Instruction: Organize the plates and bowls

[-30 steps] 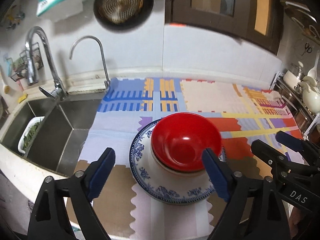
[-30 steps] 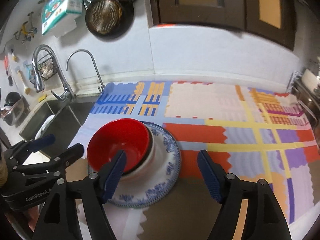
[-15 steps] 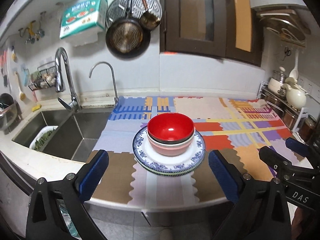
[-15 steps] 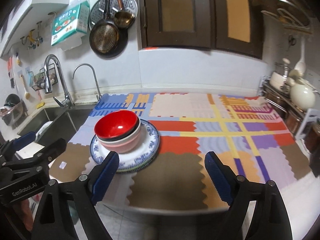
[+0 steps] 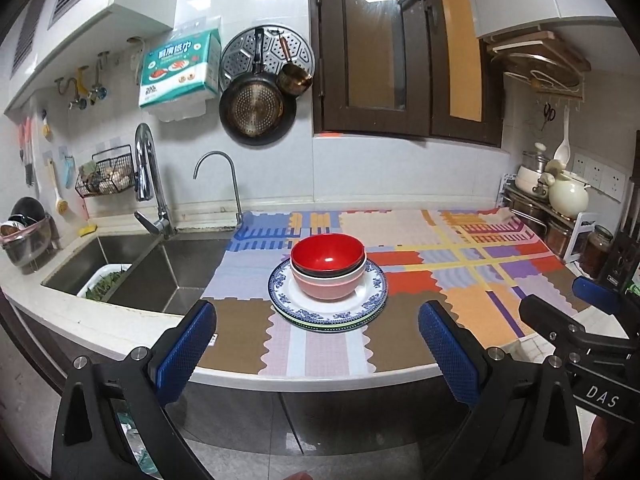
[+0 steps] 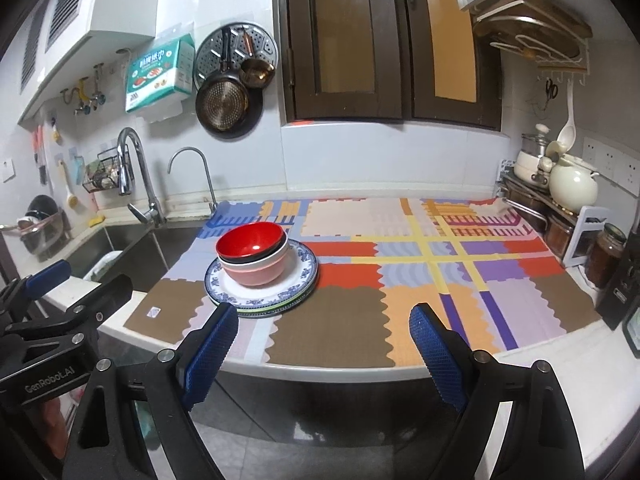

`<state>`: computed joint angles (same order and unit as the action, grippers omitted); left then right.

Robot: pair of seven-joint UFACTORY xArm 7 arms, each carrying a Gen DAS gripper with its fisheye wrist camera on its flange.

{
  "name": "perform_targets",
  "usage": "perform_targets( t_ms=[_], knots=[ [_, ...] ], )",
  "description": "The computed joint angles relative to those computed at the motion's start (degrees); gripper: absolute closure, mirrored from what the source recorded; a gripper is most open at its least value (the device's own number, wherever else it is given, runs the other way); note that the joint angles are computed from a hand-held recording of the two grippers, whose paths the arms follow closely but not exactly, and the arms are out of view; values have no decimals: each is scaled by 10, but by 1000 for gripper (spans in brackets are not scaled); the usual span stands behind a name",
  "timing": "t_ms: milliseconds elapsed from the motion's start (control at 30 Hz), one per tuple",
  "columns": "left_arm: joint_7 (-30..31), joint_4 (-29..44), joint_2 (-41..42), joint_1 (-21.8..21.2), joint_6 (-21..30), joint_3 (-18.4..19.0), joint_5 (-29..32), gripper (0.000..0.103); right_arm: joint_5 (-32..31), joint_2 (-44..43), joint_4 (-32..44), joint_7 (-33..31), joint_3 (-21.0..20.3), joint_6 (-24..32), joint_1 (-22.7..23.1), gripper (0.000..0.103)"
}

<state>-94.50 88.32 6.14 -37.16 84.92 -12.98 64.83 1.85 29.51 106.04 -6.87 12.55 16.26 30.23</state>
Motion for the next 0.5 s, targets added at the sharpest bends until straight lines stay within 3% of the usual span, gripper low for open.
perform_targets(
  t_ms=[300,500],
  knots=[
    [15,8,4,-10,13,-2,-12,0,6,-45,-72,0,4,-51,-13,15],
    [9,-10,-13,0,-14,-4,-27,0,-2,-52,-84,14,1,-57,-9,15]
  ],
)
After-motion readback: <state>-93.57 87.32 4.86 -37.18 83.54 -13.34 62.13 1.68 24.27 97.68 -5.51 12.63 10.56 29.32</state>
